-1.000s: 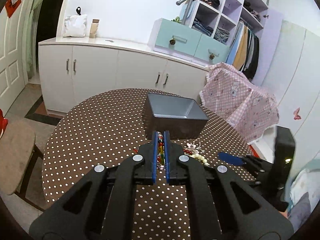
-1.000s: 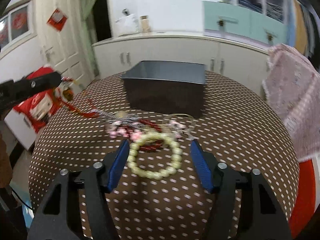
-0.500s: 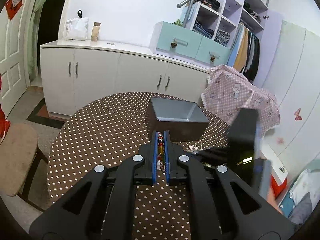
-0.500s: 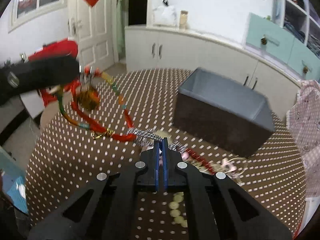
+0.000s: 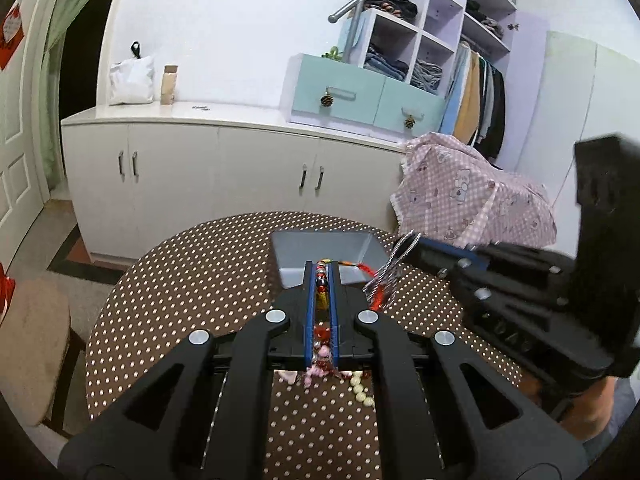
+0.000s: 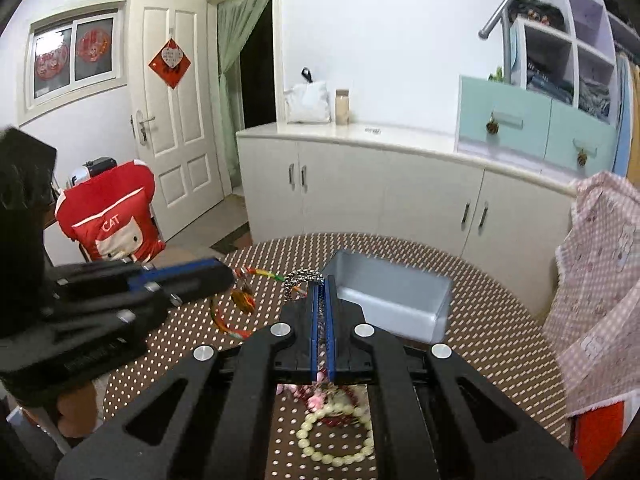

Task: Organize jewelry
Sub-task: 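Carry both items over the grey box and open both grippers to drop them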

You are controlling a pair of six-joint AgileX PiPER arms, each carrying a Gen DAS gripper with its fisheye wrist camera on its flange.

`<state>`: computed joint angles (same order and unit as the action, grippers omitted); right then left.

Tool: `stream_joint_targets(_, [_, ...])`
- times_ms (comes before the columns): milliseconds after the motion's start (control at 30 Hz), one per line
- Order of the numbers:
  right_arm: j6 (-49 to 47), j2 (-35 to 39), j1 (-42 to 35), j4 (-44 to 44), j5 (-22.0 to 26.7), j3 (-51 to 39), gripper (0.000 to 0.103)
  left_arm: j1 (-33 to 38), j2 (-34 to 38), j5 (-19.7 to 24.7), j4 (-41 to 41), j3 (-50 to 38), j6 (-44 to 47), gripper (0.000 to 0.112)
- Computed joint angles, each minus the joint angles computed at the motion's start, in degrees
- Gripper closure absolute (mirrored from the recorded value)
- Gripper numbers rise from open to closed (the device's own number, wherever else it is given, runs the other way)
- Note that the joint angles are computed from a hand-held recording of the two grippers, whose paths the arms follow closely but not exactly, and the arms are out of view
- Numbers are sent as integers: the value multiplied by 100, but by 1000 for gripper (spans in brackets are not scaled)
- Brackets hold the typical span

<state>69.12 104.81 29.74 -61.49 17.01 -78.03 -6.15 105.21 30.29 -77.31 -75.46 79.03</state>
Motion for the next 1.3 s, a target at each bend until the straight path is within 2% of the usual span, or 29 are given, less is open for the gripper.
stream_joint_targets(133, [28, -211, -40, -122, -18, 21, 102, -98, 107, -31, 335, -325, -399, 106])
stream_joint_targets(467, [-431, -83, -264, 42, 230, -679, 102, -271, 559, -35, 535, -1435, -819, 106])
stream_joint_targets(667, [-844, 326, -556, 548, 189, -1187, 102, -499, 1424, -44, 2035, -2738, -2451, 106])
stream_joint_targets(767, [-1257, 545, -654, 952, 226, -1344, 102, -620, 1939, 195, 2998, -3478, -3406, 106])
stream_joint_targets(900, [-2047, 897, -854, 1877, 211, -1507, 102, -744, 2472, 528, 3808, -4148, -4142, 106])
stream_joint_targets(1133, [-2680, 1164, -1055, 2754, 203, -1385, 101, -676, 3201, 1405, 4258, -5159, -4914, 105])
stream_joint_targets(1300, [-3562, 1253, -1151, 3810, 349, -1380, 98, -694, 3157, 1466, 4281, -5045, -4896, 105])
